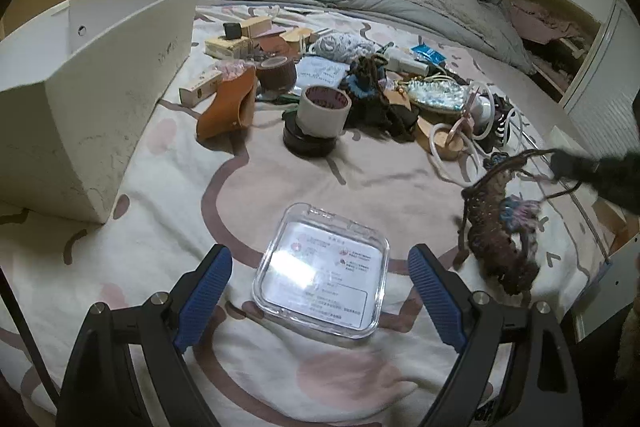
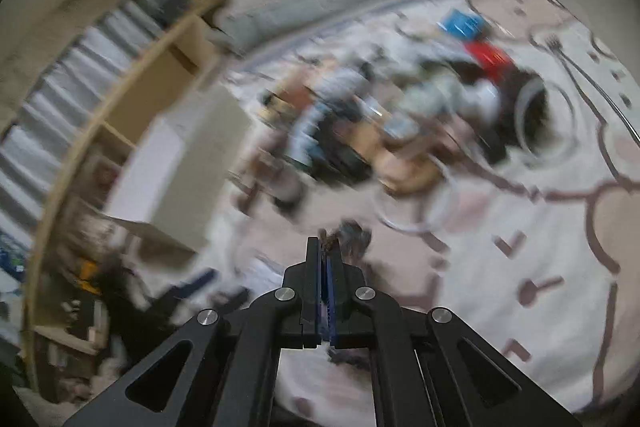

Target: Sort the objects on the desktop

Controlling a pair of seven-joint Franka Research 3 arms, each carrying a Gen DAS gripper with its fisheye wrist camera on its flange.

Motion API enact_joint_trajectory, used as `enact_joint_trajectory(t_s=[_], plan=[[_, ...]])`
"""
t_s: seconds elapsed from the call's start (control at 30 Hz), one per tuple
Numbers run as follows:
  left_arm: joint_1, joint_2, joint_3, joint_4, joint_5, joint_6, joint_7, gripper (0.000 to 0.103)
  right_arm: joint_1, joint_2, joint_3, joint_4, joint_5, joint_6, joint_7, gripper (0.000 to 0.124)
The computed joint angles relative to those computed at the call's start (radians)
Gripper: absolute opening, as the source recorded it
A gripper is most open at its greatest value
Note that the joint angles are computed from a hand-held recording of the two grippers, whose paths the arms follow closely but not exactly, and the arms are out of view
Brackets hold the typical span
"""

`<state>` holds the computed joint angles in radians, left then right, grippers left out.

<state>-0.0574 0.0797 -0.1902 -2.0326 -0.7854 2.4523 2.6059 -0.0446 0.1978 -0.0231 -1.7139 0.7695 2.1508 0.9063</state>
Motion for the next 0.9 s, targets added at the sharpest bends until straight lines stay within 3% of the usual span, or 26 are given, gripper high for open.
enact_joint_trajectory(t_s=[0.2, 0.3, 0.7, 0.77, 0.83, 0.9], plan=[[-0.013, 0.005, -0.008, -0.016, 0.034, 0.044, -0.047, 0.09, 0.036, 0.023, -0.021, -0.039, -0.231, 0.092, 0.079, 0.003], [-0.019, 0.009, -0.012, -0.028, 0.053, 0.081, -0.069, 0.09, 0.038, 0.037, -0.021, -0.033, -0.288, 0.072, 0.102, 0.003], [-0.02, 0.017, -0.024, -0.036, 0.103, 0.106, -0.104, 0.09, 0.0, 0.062, -0.018, 0.0, -0.252, 0.018, 0.163, 0.004], [-0.022, 0.016, -0.025, -0.041, 0.113, 0.116, -0.105, 0.09, -0.009, 0.073, -0.018, 0.017, -0.233, -0.005, 0.178, 0.021], [-0.025, 0.017, -0.026, -0.047, 0.128, 0.131, -0.107, 0.09, -0.008, 0.068, -0.02, 0.012, -0.236, 0.007, 0.192, 0.074], [-0.029, 0.015, -0.029, -0.057, 0.146, 0.159, -0.106, 0.09, -0.003, 0.045, -0.02, -0.019, -0.243, 0.058, 0.182, 0.078]])
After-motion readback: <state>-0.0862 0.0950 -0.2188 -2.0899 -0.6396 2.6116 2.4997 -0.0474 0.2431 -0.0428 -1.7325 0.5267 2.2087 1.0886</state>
